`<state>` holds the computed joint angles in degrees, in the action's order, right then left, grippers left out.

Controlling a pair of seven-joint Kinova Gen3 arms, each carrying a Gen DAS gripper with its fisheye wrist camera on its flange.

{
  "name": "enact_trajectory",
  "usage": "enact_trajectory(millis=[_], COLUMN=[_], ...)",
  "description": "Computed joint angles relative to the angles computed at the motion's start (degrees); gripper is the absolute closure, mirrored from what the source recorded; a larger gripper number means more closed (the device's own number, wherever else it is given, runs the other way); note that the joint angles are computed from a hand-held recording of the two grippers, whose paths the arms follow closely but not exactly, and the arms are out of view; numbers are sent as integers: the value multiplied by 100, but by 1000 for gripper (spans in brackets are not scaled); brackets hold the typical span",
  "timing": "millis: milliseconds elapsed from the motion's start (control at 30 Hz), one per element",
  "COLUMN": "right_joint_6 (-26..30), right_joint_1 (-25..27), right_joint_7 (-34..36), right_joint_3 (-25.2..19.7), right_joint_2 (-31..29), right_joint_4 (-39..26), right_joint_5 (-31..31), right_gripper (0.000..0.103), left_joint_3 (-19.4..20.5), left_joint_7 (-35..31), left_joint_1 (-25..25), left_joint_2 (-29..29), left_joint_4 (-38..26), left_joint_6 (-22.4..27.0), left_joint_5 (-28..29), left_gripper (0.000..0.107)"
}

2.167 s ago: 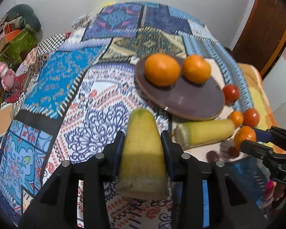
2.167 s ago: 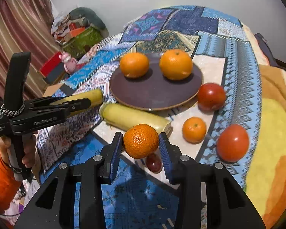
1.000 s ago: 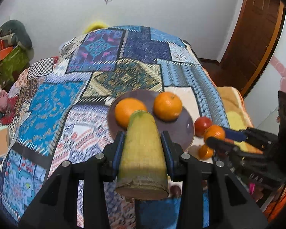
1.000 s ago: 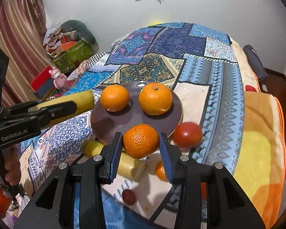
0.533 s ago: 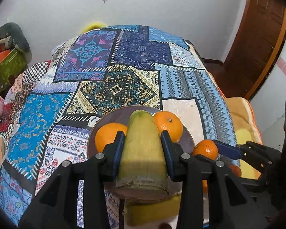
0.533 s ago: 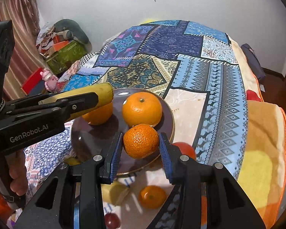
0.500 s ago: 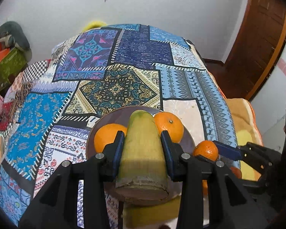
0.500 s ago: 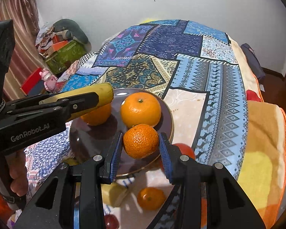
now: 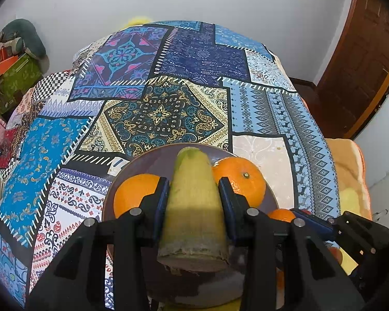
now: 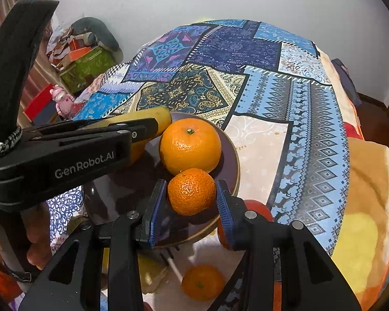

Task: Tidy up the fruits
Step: 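Stand the corn cob upright on the plate with the left gripper while the right gripper sets the tangerine there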

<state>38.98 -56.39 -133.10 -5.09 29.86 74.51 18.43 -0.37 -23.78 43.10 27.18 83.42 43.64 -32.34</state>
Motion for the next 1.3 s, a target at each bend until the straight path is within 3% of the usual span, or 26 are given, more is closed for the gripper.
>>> enact_trajectory(millis=[567,933,1133,1300], right_joint_6=[387,211,281,289], right_joint_1=[28,-210,-428,-340], right_joint_7=[302,-140,-757,-1159], right_joint_3=[-48,103,127,-106], right_joint_2=[298,-229,-685,-974], right_joint_4=[-475,9,498,909], right_joint_5=[-256,134,741,947], right_gripper=[66,66,63,62], left_joint_3=[89,378,635,907], left_joint_7=[-133,162,530,752], left_joint_1=[3,55,227,337], left_joint_2=[-375,-952,-1220,-1347], left_joint_4=[353,879,1171,1357], left_joint_6=[-148,17,356,661], left_joint_5=[-138,-444,-778,-943], left_gripper=[69,67,48,31])
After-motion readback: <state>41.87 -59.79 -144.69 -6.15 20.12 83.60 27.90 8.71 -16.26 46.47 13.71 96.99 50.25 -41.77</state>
